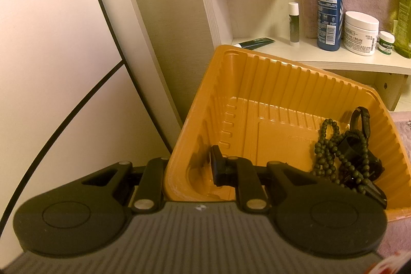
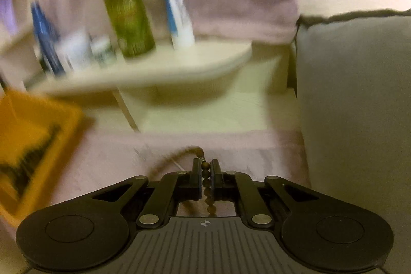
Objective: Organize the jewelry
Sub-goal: 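Lift the brown bead necklace and lower it into the orange tray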
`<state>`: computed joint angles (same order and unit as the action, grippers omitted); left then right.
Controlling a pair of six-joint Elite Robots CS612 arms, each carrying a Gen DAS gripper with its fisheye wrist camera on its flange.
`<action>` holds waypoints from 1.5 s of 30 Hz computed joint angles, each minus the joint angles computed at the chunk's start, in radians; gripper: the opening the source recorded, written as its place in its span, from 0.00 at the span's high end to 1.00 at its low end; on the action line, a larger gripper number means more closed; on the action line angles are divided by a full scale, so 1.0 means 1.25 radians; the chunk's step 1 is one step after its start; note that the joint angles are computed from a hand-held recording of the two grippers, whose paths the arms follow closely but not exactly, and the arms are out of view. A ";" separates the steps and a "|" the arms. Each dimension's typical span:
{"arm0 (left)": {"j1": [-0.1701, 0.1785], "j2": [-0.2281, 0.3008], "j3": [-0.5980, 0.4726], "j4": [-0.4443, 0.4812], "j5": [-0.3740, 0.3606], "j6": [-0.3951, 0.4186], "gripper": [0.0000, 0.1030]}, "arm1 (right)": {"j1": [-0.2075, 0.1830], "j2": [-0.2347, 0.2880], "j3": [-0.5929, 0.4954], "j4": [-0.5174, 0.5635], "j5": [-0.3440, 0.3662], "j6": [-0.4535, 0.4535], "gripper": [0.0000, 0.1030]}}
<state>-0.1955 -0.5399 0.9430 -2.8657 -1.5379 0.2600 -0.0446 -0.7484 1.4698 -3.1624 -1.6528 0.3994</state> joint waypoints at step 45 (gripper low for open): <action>0.002 -0.001 0.001 0.000 -0.010 -0.015 0.85 | 0.050 0.026 -0.232 -0.200 0.319 -0.056 0.94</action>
